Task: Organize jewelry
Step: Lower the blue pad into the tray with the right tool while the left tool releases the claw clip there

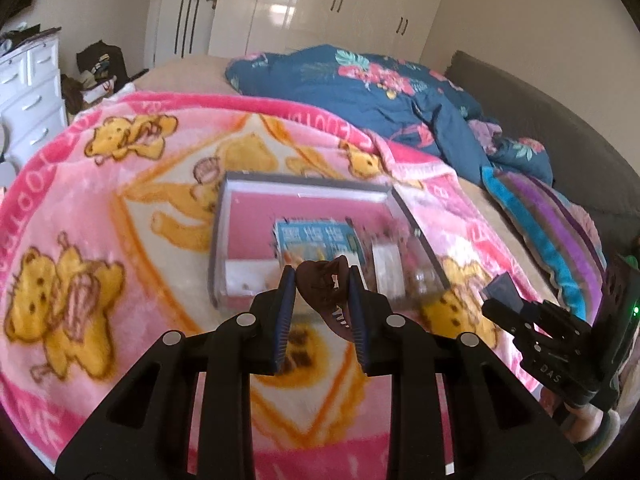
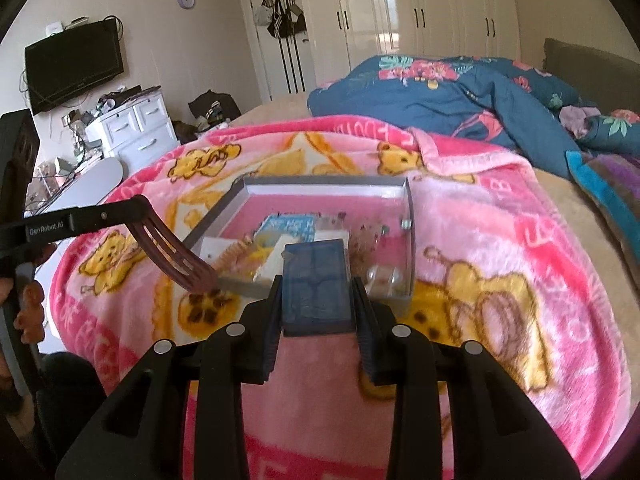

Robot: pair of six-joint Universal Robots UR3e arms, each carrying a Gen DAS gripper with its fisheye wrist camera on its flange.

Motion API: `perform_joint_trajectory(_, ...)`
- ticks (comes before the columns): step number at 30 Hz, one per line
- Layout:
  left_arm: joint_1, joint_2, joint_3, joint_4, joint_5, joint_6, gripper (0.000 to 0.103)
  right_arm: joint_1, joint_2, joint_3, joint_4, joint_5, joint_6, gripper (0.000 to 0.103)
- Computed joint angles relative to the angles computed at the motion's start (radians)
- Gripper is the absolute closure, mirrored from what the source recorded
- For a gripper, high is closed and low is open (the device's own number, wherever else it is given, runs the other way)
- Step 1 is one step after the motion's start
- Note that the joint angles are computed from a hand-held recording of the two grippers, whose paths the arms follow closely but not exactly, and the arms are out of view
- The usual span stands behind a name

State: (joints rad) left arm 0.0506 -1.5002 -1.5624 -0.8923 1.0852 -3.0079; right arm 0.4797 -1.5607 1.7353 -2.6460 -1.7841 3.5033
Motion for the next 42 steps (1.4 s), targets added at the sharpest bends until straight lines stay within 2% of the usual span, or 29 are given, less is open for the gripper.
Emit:
perform_joint_trajectory(11,0.002,-0.118,0.21,-0.032,0.03,-0.03,0.085,-0.071,0.012,-0.119,0.042,0.002,-0.046,0.072)
perform_joint_trajectory(21,-0.019,-0.224,0.332,-0.034,0.051,-0.066,0.085,-0.116,0.032,-0.195,0.07,0.006,-0.069,0.072)
perform_joint_trajectory(42,-0.021,-0.363,0.283,0.071,0.071,-0.131,0.085,-0.166,0.187,-0.249,0.053,0.033,-0.08,0.072)
